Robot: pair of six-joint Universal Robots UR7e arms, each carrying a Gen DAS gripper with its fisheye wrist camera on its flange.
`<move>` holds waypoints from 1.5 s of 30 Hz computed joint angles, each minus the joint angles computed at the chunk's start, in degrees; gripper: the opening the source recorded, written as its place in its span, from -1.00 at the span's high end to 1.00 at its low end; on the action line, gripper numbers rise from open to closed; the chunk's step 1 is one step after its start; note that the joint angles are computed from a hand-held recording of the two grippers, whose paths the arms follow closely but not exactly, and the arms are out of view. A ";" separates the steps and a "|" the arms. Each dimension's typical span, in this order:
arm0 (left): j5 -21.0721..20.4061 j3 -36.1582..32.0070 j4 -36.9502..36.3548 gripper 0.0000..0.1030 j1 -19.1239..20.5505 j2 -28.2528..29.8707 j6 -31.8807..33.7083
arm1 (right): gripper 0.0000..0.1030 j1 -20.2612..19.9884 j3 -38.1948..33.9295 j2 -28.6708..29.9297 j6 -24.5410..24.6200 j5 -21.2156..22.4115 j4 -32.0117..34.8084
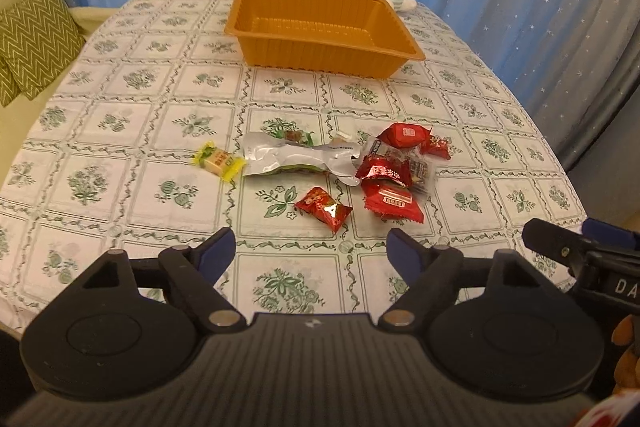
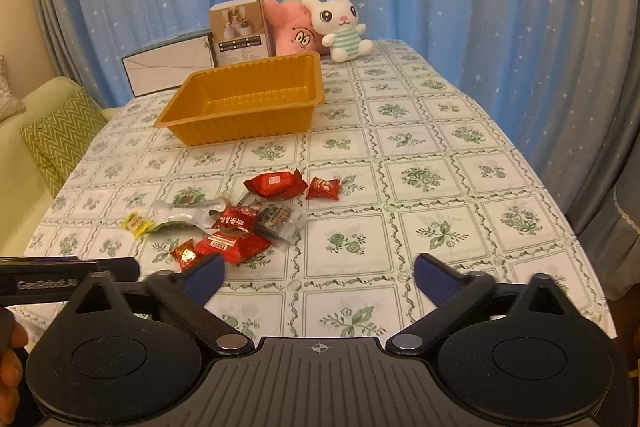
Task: Organize snacks
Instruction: 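Grasp a small red candy with the left tool while the right tool grasps a red candy, then carry both red candies into the orange tray and open both tools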
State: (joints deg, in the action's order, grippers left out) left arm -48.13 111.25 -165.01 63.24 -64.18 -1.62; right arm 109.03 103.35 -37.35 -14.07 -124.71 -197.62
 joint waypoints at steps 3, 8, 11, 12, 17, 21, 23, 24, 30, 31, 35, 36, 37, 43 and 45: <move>-1.18 -2.71 0.62 -0.25 1.44 2.47 -0.78 | -0.69 -0.82 -1.34 0.75 0.64 0.74 1.35; -3.43 -7.37 2.03 0.24 4.21 6.53 -3.77 | -0.67 -2.42 -3.66 2.32 1.23 1.58 3.26; -5.57 -9.06 1.45 0.33 5.57 8.17 -4.69 | -0.67 -3.18 -5.10 3.22 1.77 1.32 4.55; -5.84 -9.62 1.61 0.34 5.83 8.69 -4.83 | -0.67 -3.36 -5.44 3.46 1.86 1.16 4.85; -6.00 -11.32 0.98 0.35 6.40 10.64 -3.53 | -0.67 -4.00 -7.05 4.46 2.70 0.72 6.45; -4.84 -11.67 1.81 0.60 6.38 10.81 -0.61 | -0.67 -4.11 -7.95 5.12 2.80 1.26 7.40; -4.99 -11.20 1.64 0.62 6.59 10.37 1.49 | -0.67 -3.94 -8.73 5.67 2.92 2.00 8.22; -4.78 -10.94 1.63 0.63 6.60 10.12 2.53 | -0.67 -3.92 -8.96 5.84 2.95 2.56 8.54; -2.08 -8.91 -0.41 0.65 6.37 7.96 5.11 | -0.38 -3.53 -11.98 7.44 5.62 7.33 12.05; -1.83 -8.71 -0.73 0.65 6.35 7.54 5.14 | -0.35 -3.40 -12.80 7.92 6.31 7.93 12.62; -1.81 -8.40 -1.45 0.65 6.48 6.30 4.88 | -0.08 -2.61 -16.81 10.62 7.94 8.14 14.56; -2.02 -8.39 -1.60 0.65 6.52 6.11 4.81 | 0.06 -2.44 -17.83 11.40 7.91 7.53 15.02; -2.29 -8.36 -1.70 0.65 6.55 5.92 4.73 | 0.11 -2.30 -19.04 12.30 8.19 6.60 15.81; -3.38 -7.65 -1.82 0.65 6.35 5.17 4.38 | 0.23 -1.69 -20.70 14.18 6.14 1.42 17.74; -3.74 -7.43 -1.74 0.65 6.28 5.02 4.35 | 0.25 -1.85 -19.75 13.85 6.26 1.24 17.64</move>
